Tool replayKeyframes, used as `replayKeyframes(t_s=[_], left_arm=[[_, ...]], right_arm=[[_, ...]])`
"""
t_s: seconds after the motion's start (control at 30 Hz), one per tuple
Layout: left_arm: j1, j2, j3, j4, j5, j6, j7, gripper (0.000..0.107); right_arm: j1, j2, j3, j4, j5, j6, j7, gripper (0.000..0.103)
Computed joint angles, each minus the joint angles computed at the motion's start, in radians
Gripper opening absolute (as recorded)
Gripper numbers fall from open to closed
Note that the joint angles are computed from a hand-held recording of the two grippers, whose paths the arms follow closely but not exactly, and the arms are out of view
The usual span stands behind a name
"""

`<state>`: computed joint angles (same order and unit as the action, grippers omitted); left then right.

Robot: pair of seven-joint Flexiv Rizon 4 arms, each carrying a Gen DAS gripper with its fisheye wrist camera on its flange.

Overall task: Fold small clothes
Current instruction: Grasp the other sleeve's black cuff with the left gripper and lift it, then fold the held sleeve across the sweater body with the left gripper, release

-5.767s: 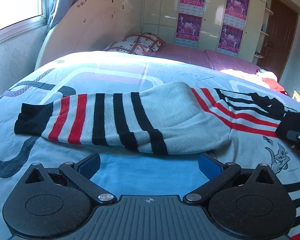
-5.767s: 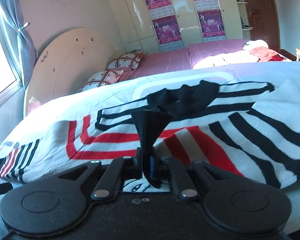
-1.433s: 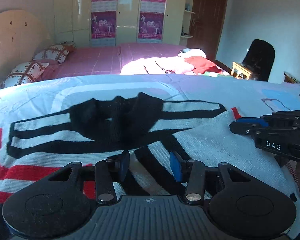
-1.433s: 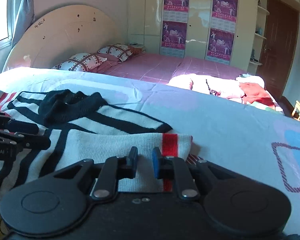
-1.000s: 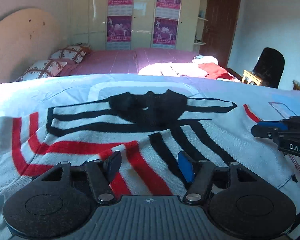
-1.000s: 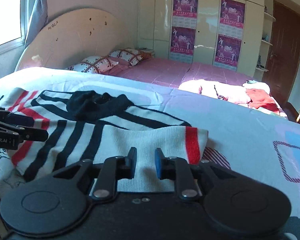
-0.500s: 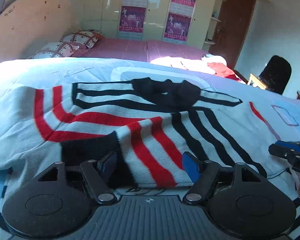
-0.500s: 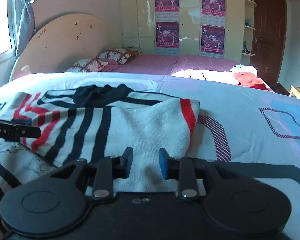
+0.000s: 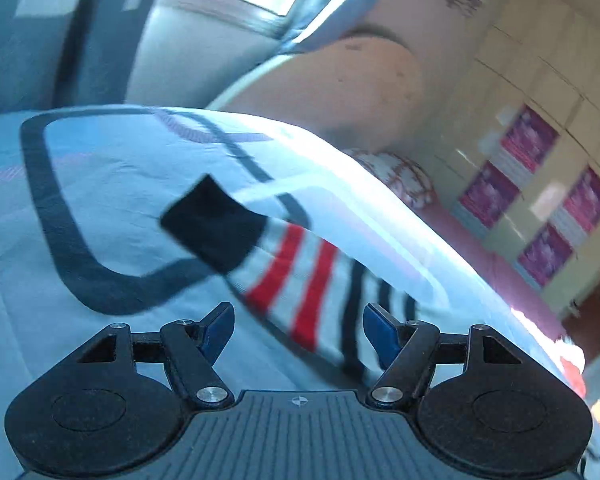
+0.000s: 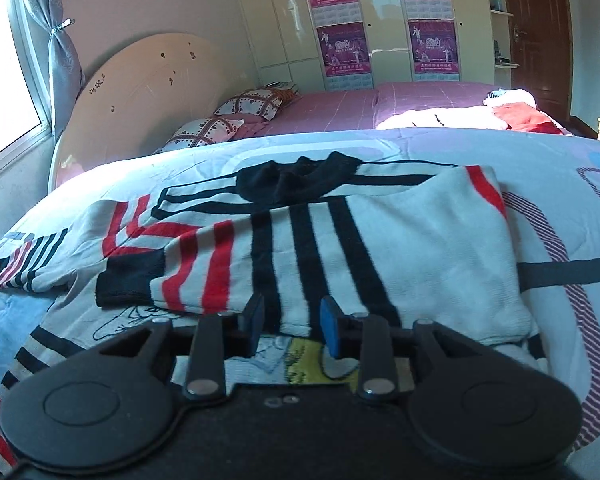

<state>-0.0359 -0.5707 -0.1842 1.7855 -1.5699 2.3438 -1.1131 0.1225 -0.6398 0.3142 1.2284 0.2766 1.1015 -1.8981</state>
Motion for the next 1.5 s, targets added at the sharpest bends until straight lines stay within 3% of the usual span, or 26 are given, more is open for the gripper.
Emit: replayKeyframes(t_s=[0.07, 0.13, 0.23, 0.3, 0.37, 0.4, 0.5, 0.63, 0.77, 0.93, 0.97, 1.03, 1.07, 1.1, 1.2, 1.23, 1.3, 1.33, 1.37, 1.4, 1.47, 1.5], left_arm=[[0.115, 0.033, -0.029, 0.107, 0.134, -0.083, -0.199, 0.056], [0.254, 0.057, -0.042, 0.227, 0.441, -0.193, -0.525, 0.055], [0.437, 0.024, -0.064, 0.273, 0.887, -0.207, -0.888, 0.052], [0.459, -0.001, -0.051, 0.247, 0.952, -0.227, -0.935, 0.038], [0.491, -0.021, -0.057, 0.227, 0.998, -0.255, -0.952, 0.008], [0.549, -0.038, -0.085, 0.228, 1.095, -0.243, -1.027, 0.008], [0.604, -0.043, -0.126, 0.213, 1.205, -0.212, -1.089, 0.005], [0.539, -0.058, -0.105, 0.091, 1.326, -0.197, -1.069, 0.005], [0.487, -0.144, -0.176, -0.164, 1.513, -0.314, -1.005, 0.005], [0.380, -0.316, -0.269, -0.564, 1.725, -0.637, -0.946, 0.005], [0.356, -0.361, -0.306, -0.646, 1.722, -0.717, -0.885, 0.005], [0.273, -0.443, -0.304, -0.809, 1.698, -0.869, -0.795, 0.005], [0.220, -0.482, -0.268, -0.890, 1.652, -0.937, -0.768, 0.005], [0.155, -0.523, -0.219, -0.972, 1.540, -1.003, -0.676, 0.005], [0.003, -0.649, 0.004, -1.216, 1.327, -1.197, -0.564, 0.005], [-0.023, -0.684, 0.054, -1.287, 1.304, -1.269, -0.534, 0.005], [-0.046, -0.699, 0.070, -1.332, 1.417, -1.321, -0.565, 0.007], [-0.056, -0.680, 0.065, -1.306, 1.489, -1.284, -0.617, 0.023], [-0.046, -0.653, 0.027, -1.247, 1.497, -1.242, -0.604, 0.043], [-0.050, -0.625, 0.022, -1.196, 1.505, -1.208, -0.622, 0.049], [-0.067, -0.579, 0.070, -1.128, 1.459, -1.176, -0.589, 0.053], [-0.057, -0.537, 0.060, -1.046, 1.495, -1.123, -0.615, 0.053]], right_arm=[[0.025, 0.005, -0.015, 0.006, -0.015, 0.012, 0.026, 0.031], [0.047, 0.009, -0.027, 0.010, -0.035, 0.026, 0.052, 0.031], [0.067, 0.011, -0.033, 0.014, -0.061, 0.045, 0.075, 0.031], [0.080, 0.015, -0.042, 0.026, -0.085, 0.058, 0.090, 0.031], [0.087, 0.014, -0.047, 0.030, -0.101, 0.063, 0.114, 0.031], [0.088, 0.016, -0.050, 0.036, -0.108, 0.068, 0.125, 0.031], [0.086, 0.024, -0.057, 0.057, -0.126, 0.085, 0.156, 0.031], [0.081, 0.033, -0.072, 0.086, -0.151, 0.104, 0.201, 0.031], [0.066, 0.044, -0.071, 0.110, -0.165, 0.130, 0.228, 0.031], [0.030, 0.065, -0.071, 0.136, -0.169, 0.154, 0.251, 0.031], [0.021, 0.070, -0.072, 0.140, -0.168, 0.157, 0.256, 0.031], [0.003, 0.078, -0.081, 0.146, -0.166, 0.160, 0.275, 0.031], [-0.007, 0.081, -0.083, 0.148, -0.163, 0.159, 0.285, 0.032], [-0.017, 0.084, -0.085, 0.150, -0.159, 0.159, 0.295, 0.032], [-0.039, 0.090, -0.094, 0.156, -0.156, 0.157, 0.320, 0.033], [-0.048, 0.091, -0.091, 0.154, -0.151, 0.153, 0.323, 0.033], [-0.068, 0.088, -0.075, 0.148, -0.134, 0.147, 0.318, 0.036], [-0.074, 0.087, -0.071, 0.147, -0.128, 0.148, 0.316, 0.039], [-0.078, 0.084, -0.065, 0.145, -0.121, 0.149, 0.313, 0.041], [-0.084, 0.080, -0.056, 0.139, -0.111, 0.149, 0.307, 0.041], [-0.089, 0.068, -0.040, 0.123, -0.094, 0.139, 0.301, 0.041], [-0.092, 0.062, -0.028, 0.112, -0.081, 0.131, 0.296, 0.041]])
